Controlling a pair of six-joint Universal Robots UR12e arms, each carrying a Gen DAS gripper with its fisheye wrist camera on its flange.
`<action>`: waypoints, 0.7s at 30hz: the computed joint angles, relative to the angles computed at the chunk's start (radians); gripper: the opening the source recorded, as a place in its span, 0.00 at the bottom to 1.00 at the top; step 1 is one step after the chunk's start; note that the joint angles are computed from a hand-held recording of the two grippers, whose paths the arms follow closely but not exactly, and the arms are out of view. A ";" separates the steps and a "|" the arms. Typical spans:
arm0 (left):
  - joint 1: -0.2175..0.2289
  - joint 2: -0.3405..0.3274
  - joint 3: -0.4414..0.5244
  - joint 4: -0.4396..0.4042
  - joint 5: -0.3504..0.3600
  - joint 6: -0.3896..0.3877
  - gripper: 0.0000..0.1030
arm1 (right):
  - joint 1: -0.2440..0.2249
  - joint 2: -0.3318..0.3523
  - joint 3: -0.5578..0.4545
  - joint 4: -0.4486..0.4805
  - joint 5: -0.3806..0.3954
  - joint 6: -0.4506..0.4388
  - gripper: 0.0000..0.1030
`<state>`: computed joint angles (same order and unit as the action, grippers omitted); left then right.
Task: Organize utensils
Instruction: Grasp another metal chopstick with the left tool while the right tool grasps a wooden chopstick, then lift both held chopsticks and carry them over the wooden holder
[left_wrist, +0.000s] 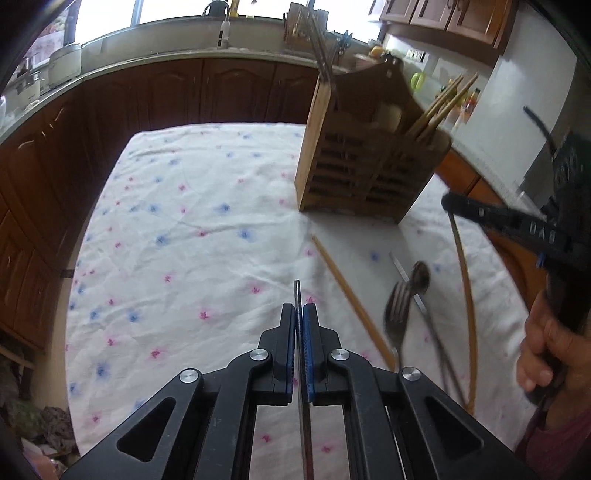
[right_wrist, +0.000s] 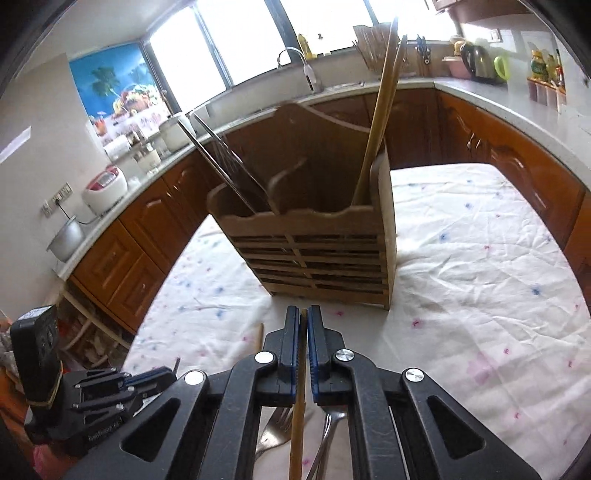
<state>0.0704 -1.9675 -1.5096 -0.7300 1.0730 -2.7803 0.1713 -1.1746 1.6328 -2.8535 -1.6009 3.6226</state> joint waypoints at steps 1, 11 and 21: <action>0.004 0.006 -0.004 0.005 -0.010 -0.003 0.02 | 0.002 -0.009 0.009 -0.010 -0.001 -0.001 0.04; 0.045 0.084 -0.075 0.107 -0.109 -0.023 0.02 | 0.031 -0.033 0.003 -0.050 -0.058 -0.012 0.04; 0.076 0.149 -0.135 0.162 -0.166 -0.022 0.02 | 0.054 -0.073 0.032 -0.116 -0.106 -0.035 0.04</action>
<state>0.1466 -1.8181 -1.6450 -0.5675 0.9068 -2.8026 0.2256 -1.2473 1.6646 -2.9696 -1.7070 3.5877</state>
